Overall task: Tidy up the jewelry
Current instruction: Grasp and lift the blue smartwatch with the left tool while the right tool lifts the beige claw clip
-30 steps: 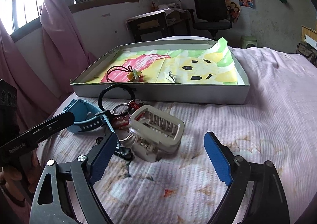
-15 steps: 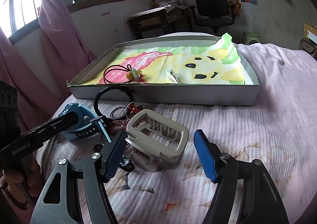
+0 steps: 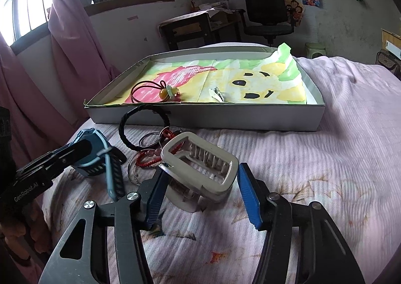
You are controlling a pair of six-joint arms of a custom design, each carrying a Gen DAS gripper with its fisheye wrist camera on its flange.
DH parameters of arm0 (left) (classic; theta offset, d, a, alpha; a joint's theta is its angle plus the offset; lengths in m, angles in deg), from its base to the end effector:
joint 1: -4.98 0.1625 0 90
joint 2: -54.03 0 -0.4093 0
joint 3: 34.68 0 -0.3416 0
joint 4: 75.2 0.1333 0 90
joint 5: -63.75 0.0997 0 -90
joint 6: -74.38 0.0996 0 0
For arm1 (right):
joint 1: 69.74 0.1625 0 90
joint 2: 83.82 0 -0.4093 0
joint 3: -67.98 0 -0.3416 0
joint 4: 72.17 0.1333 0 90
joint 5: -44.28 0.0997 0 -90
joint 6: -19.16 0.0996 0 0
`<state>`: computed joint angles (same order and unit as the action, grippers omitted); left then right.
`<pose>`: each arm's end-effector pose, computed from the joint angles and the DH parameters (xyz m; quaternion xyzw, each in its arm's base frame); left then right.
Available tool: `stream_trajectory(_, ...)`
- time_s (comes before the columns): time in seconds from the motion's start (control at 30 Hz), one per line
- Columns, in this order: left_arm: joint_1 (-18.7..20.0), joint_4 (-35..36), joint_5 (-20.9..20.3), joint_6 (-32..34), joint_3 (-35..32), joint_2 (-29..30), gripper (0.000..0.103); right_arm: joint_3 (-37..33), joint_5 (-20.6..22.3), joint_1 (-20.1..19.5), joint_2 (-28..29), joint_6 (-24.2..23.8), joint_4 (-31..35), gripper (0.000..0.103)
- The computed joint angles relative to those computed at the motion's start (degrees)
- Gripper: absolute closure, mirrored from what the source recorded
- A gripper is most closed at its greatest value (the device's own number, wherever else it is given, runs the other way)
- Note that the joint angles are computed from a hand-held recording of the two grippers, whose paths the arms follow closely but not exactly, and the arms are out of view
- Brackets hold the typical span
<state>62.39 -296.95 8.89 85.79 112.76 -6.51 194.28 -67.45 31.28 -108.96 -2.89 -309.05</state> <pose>-0.0268 -0.3958 0.1903 0.2234 0.8602 -0.4088 0.2075 0.1788 -0.4137 0.0080 0.1873 -0.8884 0.3631 0.2096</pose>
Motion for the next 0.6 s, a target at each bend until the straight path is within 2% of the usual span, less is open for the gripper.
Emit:
stream_trajectory(0.23, -1.2, -5.8, -0.5, 0.7, 1.7, 0.2, 0.086, 1.4, 0.9, 0.8, 1.2, -1.9, -7.0, 0.052)
stream_trajectory(0.4, -2.2, -9.7, -1.0, 1.4, 2.3, -0.2, 0.086, 2.9, 3.6, 0.5, 1.1, -2.0, -11.7, 0.052)
stream_trajectory(0.6, -2.5, -10.2, -0.9, 3.4, -1.2, -1.2, 0.086, 2.6, 5.7, 0.3, 1.1, -2.3, -16.3, 0.052)
